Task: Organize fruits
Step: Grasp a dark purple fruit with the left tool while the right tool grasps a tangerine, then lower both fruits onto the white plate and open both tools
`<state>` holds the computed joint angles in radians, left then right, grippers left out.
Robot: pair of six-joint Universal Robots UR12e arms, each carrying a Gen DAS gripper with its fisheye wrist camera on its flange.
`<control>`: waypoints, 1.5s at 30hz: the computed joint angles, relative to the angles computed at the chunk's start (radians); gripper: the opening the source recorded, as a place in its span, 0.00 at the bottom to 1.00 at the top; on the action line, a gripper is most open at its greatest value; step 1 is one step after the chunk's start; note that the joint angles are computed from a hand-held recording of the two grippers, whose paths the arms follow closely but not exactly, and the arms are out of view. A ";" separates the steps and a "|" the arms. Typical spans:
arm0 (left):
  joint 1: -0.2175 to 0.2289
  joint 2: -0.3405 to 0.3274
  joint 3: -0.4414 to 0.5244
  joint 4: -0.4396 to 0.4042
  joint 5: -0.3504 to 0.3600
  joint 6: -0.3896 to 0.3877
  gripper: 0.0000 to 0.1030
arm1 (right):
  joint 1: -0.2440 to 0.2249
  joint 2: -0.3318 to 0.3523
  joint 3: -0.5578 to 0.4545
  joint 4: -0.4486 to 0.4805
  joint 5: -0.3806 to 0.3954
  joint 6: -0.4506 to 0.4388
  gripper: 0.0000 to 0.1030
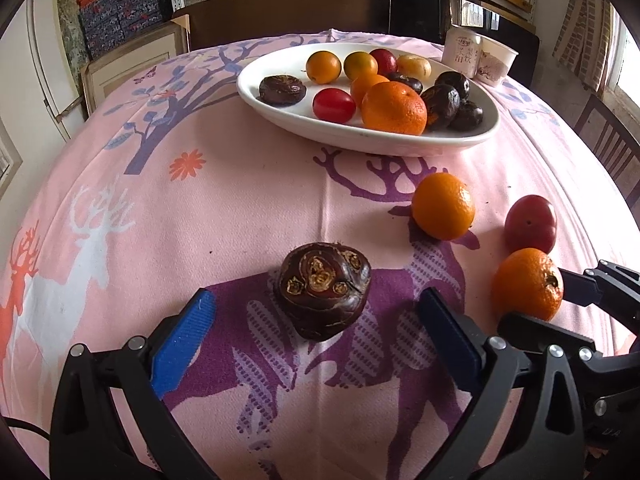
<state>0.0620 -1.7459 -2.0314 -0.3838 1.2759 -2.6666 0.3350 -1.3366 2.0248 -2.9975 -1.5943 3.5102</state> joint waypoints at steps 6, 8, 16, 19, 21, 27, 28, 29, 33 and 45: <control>-0.002 0.000 -0.001 0.010 0.008 0.003 0.96 | 0.002 0.000 -0.001 0.002 -0.007 -0.001 0.47; -0.002 0.000 -0.001 0.009 0.007 0.002 0.96 | 0.001 0.000 0.000 0.002 -0.007 0.000 0.47; -0.004 0.001 -0.003 0.015 0.010 0.004 0.96 | 0.002 -0.001 0.000 0.003 -0.008 -0.002 0.47; -0.010 0.005 -0.012 0.044 0.028 0.013 0.95 | 0.001 -0.001 0.000 0.003 -0.008 -0.002 0.47; -0.017 0.009 -0.022 0.075 0.041 0.026 0.93 | 0.002 -0.001 -0.001 0.004 -0.009 -0.003 0.47; -0.005 0.028 -0.038 0.047 -0.066 0.103 0.41 | 0.004 -0.003 0.002 0.000 -0.014 -0.011 0.43; -0.002 0.028 -0.036 0.037 -0.077 0.098 0.41 | 0.004 -0.004 0.003 -0.001 -0.013 -0.010 0.43; 0.005 0.028 -0.034 0.024 -0.093 0.091 0.40 | 0.003 -0.006 0.006 -0.003 -0.011 -0.007 0.43; 0.030 0.040 -0.045 0.019 -0.152 0.063 0.40 | -0.002 -0.021 0.030 -0.043 -0.008 0.011 0.43; 0.019 0.008 0.071 0.089 -0.185 -0.040 0.41 | -0.057 -0.083 0.037 -0.166 -0.079 0.048 0.43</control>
